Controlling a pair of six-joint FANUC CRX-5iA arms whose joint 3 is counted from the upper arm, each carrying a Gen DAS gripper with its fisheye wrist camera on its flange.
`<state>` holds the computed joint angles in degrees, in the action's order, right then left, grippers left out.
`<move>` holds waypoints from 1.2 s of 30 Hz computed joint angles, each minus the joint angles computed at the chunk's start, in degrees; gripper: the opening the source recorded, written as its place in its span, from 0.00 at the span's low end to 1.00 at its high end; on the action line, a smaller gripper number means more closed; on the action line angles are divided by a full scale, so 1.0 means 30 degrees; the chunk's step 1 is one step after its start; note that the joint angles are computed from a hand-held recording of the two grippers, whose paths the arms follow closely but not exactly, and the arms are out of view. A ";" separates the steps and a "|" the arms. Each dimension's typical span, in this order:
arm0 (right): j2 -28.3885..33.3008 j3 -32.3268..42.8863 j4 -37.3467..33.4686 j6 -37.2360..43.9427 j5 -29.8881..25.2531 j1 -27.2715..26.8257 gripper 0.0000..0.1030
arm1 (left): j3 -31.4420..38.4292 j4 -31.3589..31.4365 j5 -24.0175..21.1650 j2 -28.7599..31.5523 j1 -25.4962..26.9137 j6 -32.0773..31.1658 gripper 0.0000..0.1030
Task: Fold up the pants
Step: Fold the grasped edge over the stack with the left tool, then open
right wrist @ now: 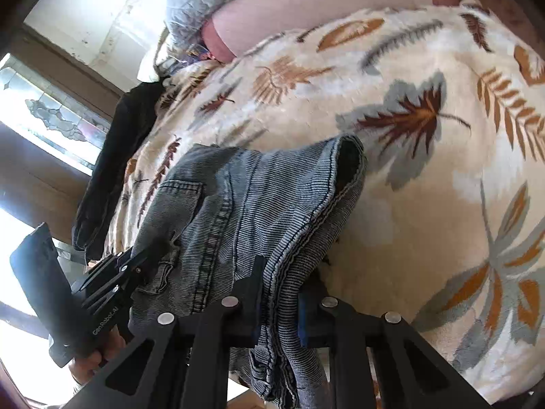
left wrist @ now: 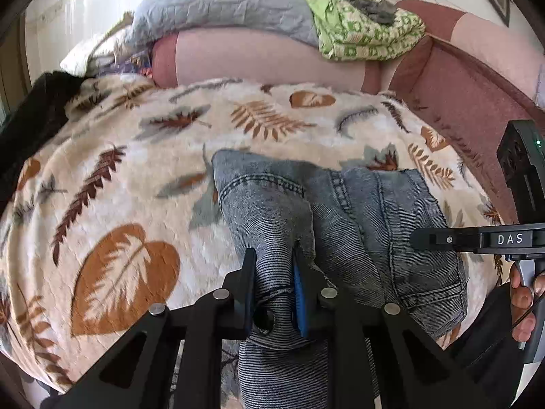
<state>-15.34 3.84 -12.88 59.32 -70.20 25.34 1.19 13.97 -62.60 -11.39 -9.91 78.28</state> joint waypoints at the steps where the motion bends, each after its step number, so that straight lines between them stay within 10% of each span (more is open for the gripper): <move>1: -0.0196 -0.0037 0.0309 -0.0072 0.0174 0.0208 0.15 | 0.0078 0.0019 0.0191 -0.0111 0.0005 -0.0102 0.19; 16: 0.3249 0.4055 0.0776 0.3267 0.3027 -0.0774 0.17 | 0.2450 0.0237 0.3442 0.2171 0.0775 0.0349 0.20; 21: 0.6044 0.4349 0.1934 0.1031 -0.0287 -0.1124 0.40 | 0.3487 -0.0727 -0.0310 0.4819 0.0863 0.1499 0.70; 27: 0.3377 0.1931 0.2916 0.0346 0.1847 -0.0490 0.46 | 0.1371 0.0426 0.1473 0.2130 0.1737 0.1598 0.80; 30: 0.2273 0.0884 0.3838 -0.0185 0.3168 0.0288 0.70 | 0.1008 -0.1424 0.2815 0.1420 0.1025 0.2660 0.89; 36: 0.3306 0.0651 0.4904 -0.0143 0.0299 0.1102 0.77 | 0.2959 -0.4226 -0.0163 0.3006 0.0011 0.3846 0.91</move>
<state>-5.42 5.80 1.83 58.89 -69.30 28.64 10.07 1.30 -63.09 -2.37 -9.88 89.82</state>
